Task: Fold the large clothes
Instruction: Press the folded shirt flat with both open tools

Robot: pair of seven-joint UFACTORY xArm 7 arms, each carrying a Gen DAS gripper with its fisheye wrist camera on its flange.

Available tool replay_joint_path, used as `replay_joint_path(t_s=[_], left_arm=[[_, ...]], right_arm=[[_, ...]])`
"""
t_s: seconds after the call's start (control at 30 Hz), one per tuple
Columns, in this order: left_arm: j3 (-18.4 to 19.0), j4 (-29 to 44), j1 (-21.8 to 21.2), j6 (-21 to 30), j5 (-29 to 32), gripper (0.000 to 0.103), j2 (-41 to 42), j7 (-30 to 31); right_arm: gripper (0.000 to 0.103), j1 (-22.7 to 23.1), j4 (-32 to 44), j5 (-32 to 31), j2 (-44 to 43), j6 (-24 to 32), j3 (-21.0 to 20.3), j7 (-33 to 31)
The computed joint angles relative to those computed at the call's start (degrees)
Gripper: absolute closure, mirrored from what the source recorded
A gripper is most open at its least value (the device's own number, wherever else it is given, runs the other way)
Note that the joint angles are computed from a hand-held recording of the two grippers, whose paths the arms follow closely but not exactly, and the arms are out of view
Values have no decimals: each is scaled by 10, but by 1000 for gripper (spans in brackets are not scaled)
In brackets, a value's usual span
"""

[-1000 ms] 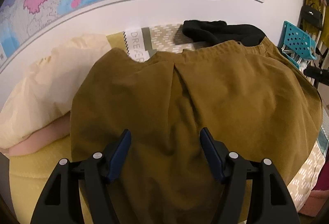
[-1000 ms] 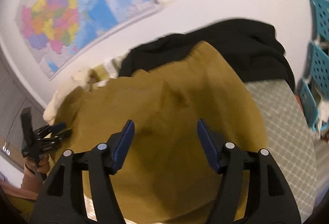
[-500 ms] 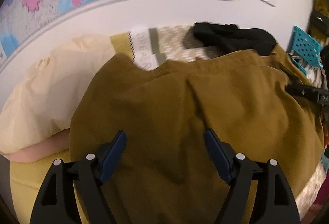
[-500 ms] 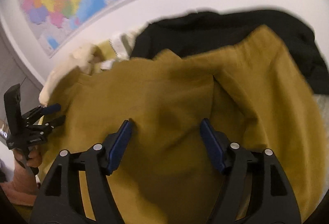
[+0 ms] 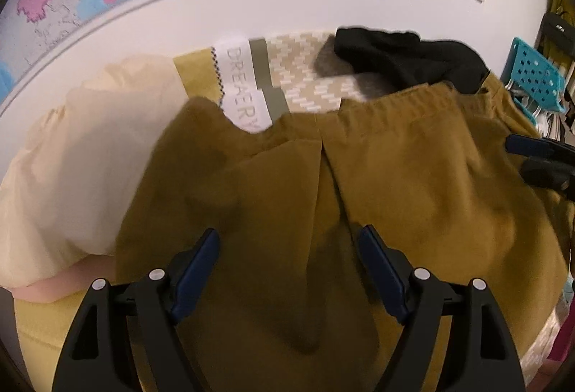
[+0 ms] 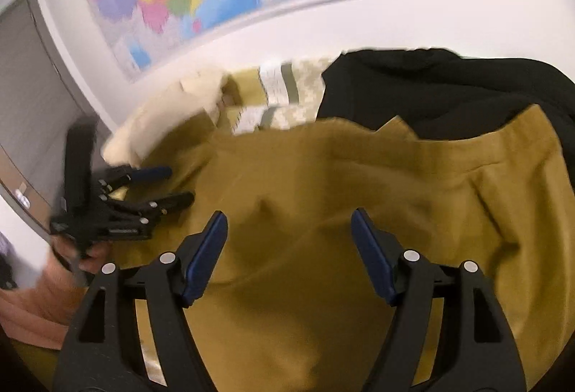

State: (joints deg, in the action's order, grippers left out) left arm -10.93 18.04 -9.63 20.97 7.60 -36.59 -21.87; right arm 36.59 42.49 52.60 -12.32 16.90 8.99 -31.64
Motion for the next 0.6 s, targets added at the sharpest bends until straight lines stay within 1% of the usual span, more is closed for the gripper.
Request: replay_joint_path(t_s=[0.03, 0.07, 0.13, 0.17, 0.2, 0.23, 0.27, 0.3, 0.37, 0.47, 0.6], left_arm=[[5, -3, -3, -5, -3, 25, 0, 2], [9, -6, -5, -10, -5, 25, -1, 5], [10, -8, -3, -11, -8, 25, -1, 6], [6, -8, -1, -10, -7, 25, -1, 4], [-4, -8, 6, -8, -1, 25, -4, -3], [-11, -8, 9, -6, 4, 25, -7, -9], [-22, -8, 15, -1, 10, 25, -12, -17], [-25, -9, 15, 4, 13, 25, -17, -22], [-22, -16, 7, 14, 12, 25, -35, -28], [-26, -30, 1, 26, 16, 25, -66, -37], [-16, -57, -22, 40, 6, 25, -116, -38]], right_arm=[[32, -3, 6, -11, 14, 4, 3, 9], [32, -5, 13, -7, 30, 13, 0, 6], [32, -8, 20, 38, 51, 24, -3, -26], [32, -11, 21, 73, 53, 30, -4, -53], [33, -16, 18, 87, 48, 33, 1, -61], [33, -22, 15, 90, 41, 33, 5, -61], [33, -27, 9, 79, 32, 32, 11, -50], [33, -31, 4, 67, 23, 32, 14, -40], [29, -29, -14, 69, -2, 30, 14, -35], [28, -21, -50, 78, -54, 31, -1, -38], [28, -12, -96, 81, -122, 33, -31, -26]])
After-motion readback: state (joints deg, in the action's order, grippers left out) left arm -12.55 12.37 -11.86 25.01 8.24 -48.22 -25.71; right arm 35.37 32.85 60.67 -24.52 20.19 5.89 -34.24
